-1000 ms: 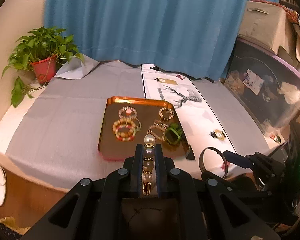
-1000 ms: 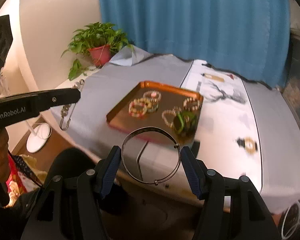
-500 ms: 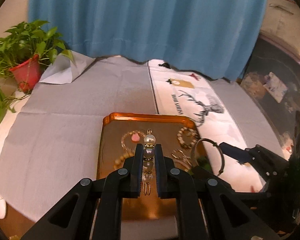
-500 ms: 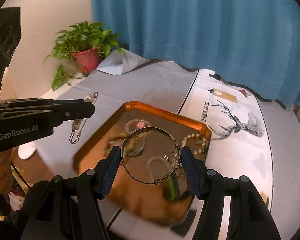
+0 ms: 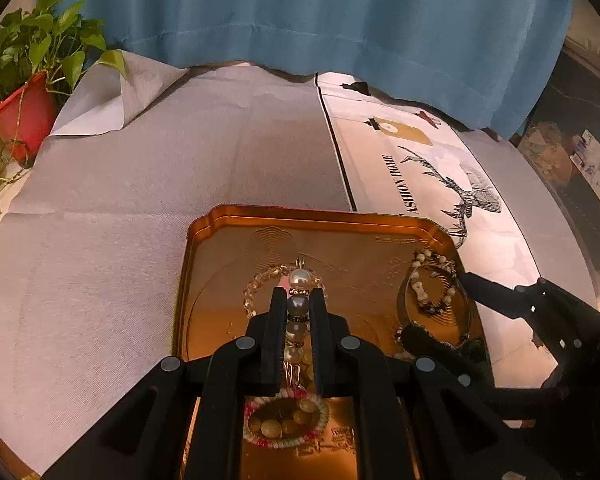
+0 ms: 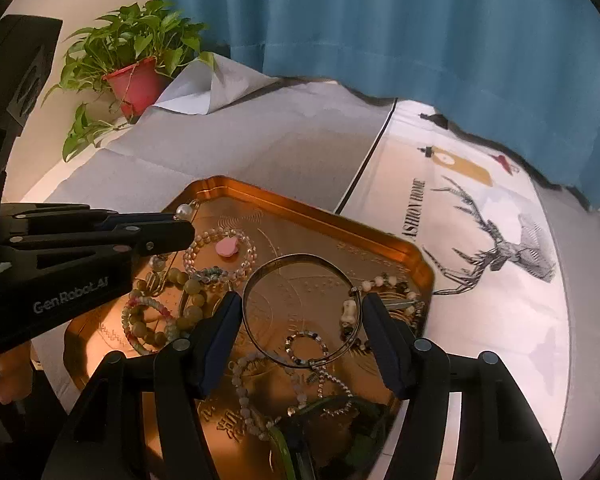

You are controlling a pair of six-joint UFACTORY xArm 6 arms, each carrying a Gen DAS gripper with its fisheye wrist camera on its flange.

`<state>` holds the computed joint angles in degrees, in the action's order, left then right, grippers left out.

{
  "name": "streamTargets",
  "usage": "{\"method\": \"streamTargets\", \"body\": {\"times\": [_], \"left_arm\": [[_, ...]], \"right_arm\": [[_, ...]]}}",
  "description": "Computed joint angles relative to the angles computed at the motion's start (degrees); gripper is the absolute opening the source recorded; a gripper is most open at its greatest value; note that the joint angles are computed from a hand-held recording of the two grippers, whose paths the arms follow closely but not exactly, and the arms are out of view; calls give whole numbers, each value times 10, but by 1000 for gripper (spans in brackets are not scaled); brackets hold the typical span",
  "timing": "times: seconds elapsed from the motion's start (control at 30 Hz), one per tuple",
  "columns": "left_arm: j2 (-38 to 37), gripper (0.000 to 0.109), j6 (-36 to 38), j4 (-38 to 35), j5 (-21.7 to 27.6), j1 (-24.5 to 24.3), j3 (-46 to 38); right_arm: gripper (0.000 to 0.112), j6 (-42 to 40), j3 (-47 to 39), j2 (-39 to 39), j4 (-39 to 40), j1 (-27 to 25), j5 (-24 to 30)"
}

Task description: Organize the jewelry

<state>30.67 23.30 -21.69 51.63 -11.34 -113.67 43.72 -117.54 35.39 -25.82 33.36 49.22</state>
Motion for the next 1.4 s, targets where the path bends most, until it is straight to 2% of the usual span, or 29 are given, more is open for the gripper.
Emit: {"method": "streamTargets", "body": {"times": [0.03,0.07,0.1,0.17,0.23,0.37,0.5,0.8,1.07,1.4], "left_arm": [[-1,11,-1,5,-15,-1,6],[-1,25,-5,13,-25,-2,9],[-2,63,-16,30,-29,-3,12],[-10,103,-53,75,-41,-5,23],[-37,103,-53,75,-86,-3,69],[-59,103,-56,72,-69,4,85],[-134,103,-49,77,-108,8,176],[-335,103,-45,84,-208,18,411],[-426,103,-48,113,-223,24,506],[-485,103,-56,114,-225,27,553]], "right_arm": [[66,-8,-13,9,0,1,11],[70,-20,-37,24,-5,4,35],[84,-26,-69,43,-27,11,76],[86,-26,-66,41,-59,17,90],[87,-14,-39,23,-61,17,78],[87,22,27,-30,-60,18,46],[87,84,103,-100,-84,39,37],[92,220,206,-205,-145,118,99],[96,262,234,-234,-163,166,140],[97,281,245,-251,-178,196,164]]}}
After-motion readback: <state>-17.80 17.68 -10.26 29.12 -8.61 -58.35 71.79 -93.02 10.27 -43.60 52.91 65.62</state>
